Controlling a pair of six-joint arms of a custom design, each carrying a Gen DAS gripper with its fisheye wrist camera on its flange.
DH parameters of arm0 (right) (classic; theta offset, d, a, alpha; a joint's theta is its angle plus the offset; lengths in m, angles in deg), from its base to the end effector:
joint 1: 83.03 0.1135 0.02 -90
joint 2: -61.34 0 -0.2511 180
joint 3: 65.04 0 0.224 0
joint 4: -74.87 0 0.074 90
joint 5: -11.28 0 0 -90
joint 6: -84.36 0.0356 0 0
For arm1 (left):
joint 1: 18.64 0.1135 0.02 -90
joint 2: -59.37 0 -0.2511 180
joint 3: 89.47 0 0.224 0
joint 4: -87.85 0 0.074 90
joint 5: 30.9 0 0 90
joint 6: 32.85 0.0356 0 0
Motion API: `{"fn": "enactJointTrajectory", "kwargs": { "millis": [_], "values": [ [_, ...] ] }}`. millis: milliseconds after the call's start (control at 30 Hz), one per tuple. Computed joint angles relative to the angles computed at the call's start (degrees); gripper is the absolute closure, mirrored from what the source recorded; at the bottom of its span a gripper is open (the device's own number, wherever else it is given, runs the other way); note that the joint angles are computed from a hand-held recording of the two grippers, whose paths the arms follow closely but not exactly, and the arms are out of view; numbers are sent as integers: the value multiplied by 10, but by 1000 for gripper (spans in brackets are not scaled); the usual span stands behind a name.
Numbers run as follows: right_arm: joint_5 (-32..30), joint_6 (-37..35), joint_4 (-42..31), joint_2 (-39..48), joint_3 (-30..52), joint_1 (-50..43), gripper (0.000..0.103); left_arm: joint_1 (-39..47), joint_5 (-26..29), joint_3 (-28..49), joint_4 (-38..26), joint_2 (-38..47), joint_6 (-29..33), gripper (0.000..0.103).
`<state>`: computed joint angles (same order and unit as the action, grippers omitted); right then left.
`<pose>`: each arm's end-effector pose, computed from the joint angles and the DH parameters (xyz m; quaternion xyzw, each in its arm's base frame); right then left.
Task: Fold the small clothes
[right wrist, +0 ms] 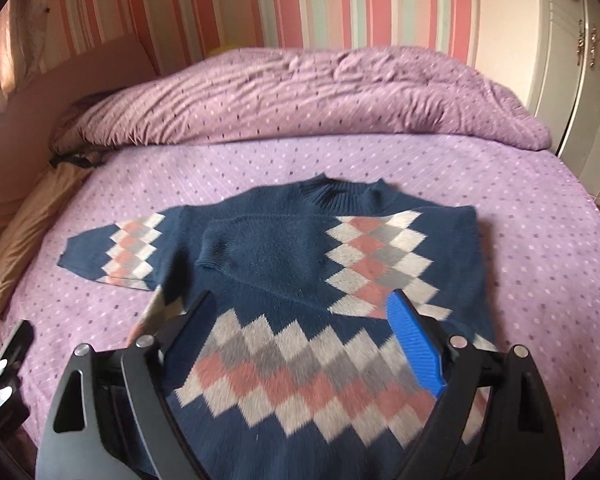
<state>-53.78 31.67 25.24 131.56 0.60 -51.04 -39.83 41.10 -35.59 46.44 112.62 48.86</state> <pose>0.1949 0.1041 0.2457 0.1094 0.9251 0.0015 0.3636 0.1675 -0.0532 0.2467 0.0361 0.8996 0.0329 0.4340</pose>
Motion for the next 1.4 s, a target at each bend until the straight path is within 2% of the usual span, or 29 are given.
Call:
{"fn": "enactJointTrajectory", "kwargs": {
  "millis": [100,167,233,333,400,500,600,733,867,1067,1200,1400],
  "values": [
    [33,30,-67,-33,25,48,14,39,24,-4,-18,-31,17,3],
    [44,41,-86,-29,38,69,14,72,43,-12,-16,-42,39,3],
    [55,48,-91,-15,50,86,14,141,88,-28,6,-43,78,3],
    [63,59,-75,28,67,107,14,258,163,-53,82,-3,152,3],
    [63,59,-55,67,78,115,14,341,220,-55,155,65,210,3],
    [56,50,-17,144,106,122,14,445,331,-6,217,205,274,3],
    [41,36,26,220,136,122,14,479,321,65,277,353,298,3],
    [20,18,69,316,188,115,14,496,304,193,287,522,309,3],
    [-2,2,98,400,247,104,14,502,287,327,275,659,326,3],
    [-19,-11,117,483,317,100,14,507,285,490,215,788,319,3],
    [-28,-24,125,509,343,97,14,521,307,645,111,884,304,3],
    [-31,-33,137,518,349,82,14,522,332,820,-4,985,295,3]
  ]
}}
